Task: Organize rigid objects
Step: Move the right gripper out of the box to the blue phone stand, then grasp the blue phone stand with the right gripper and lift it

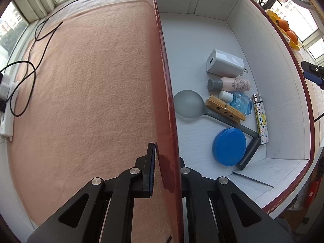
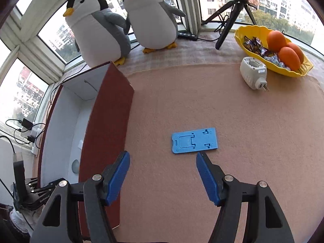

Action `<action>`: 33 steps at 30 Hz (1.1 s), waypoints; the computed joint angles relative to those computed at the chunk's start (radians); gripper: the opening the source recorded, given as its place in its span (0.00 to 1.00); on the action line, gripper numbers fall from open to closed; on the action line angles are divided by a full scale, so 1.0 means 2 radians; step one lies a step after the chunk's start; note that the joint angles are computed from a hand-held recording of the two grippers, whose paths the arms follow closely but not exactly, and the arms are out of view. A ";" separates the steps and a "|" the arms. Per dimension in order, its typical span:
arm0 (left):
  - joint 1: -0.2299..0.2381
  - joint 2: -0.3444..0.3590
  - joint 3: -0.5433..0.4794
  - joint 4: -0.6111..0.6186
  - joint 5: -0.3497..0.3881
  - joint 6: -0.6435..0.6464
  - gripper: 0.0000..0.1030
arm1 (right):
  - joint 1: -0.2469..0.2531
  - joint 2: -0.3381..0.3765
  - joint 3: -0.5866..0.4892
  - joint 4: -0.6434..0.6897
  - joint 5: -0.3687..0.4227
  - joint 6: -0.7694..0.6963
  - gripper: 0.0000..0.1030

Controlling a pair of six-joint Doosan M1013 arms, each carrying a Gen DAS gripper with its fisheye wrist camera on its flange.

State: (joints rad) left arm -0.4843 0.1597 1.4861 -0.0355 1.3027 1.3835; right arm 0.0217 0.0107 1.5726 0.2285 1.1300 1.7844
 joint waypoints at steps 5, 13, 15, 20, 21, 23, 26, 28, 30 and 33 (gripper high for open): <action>-0.001 0.001 -0.001 0.001 0.002 0.000 0.07 | -0.017 0.012 0.006 0.016 0.011 0.039 0.62; 0.000 0.000 -0.001 0.000 0.002 0.001 0.07 | -0.028 0.029 0.007 0.038 0.018 0.079 0.62; 0.000 0.001 -0.001 0.001 0.002 0.000 0.07 | -0.031 0.034 0.007 0.044 0.018 0.089 0.62; -0.001 0.001 -0.002 0.001 0.002 0.000 0.07 | -0.037 0.044 0.005 0.061 0.025 0.099 0.62; -0.001 0.001 -0.002 0.001 0.002 0.000 0.07 | -0.038 0.045 0.004 0.062 0.025 0.100 0.62; -0.001 0.001 -0.002 0.001 0.003 0.000 0.07 | -0.037 0.049 0.001 0.058 0.027 0.104 0.62; -0.001 0.001 -0.003 0.001 0.004 0.000 0.07 | -0.034 0.058 -0.006 0.050 0.030 0.110 0.62; -0.002 0.002 -0.003 0.001 0.004 0.000 0.07 | -0.029 0.063 -0.013 0.038 0.031 0.111 0.62; -0.002 0.002 -0.003 0.001 0.004 0.000 0.07 | -0.022 0.071 -0.024 0.024 0.037 0.109 0.62; -0.002 0.002 -0.004 0.000 0.004 -0.002 0.07 | -0.006 0.086 -0.045 -0.015 0.050 0.106 0.62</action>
State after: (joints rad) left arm -0.4877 0.1642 1.4785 -0.0363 1.3101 1.3800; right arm 0.0102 0.1834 1.4828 0.1982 1.2298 1.9970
